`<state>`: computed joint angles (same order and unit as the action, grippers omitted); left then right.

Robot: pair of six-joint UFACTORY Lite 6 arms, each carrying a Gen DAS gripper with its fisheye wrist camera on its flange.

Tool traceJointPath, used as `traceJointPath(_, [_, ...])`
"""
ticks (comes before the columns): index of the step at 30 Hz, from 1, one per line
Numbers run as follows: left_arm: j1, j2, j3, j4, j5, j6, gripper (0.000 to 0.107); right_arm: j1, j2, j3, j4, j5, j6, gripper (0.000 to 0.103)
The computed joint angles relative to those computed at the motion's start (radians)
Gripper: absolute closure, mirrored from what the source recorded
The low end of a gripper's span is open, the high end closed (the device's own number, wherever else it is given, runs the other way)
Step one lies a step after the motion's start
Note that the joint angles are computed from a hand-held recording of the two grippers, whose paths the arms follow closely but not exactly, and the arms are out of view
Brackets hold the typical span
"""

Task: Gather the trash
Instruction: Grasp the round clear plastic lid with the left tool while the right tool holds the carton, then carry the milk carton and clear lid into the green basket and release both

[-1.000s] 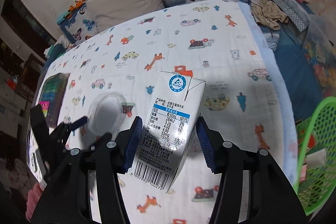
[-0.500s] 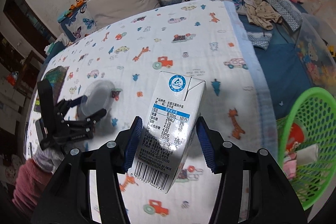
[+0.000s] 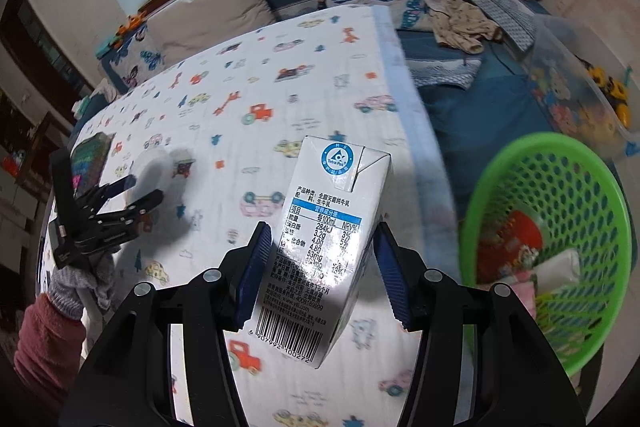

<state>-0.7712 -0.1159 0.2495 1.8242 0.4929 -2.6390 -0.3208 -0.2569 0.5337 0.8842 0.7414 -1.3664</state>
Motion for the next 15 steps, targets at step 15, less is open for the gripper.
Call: traceJointPath(15, [-0.467, 0.085, 0.292, -0.478, 0.216, 0.199, 0.019, -0.497, 0.222, 0.168, 0.015, 0.109, -0.342, 0.049])
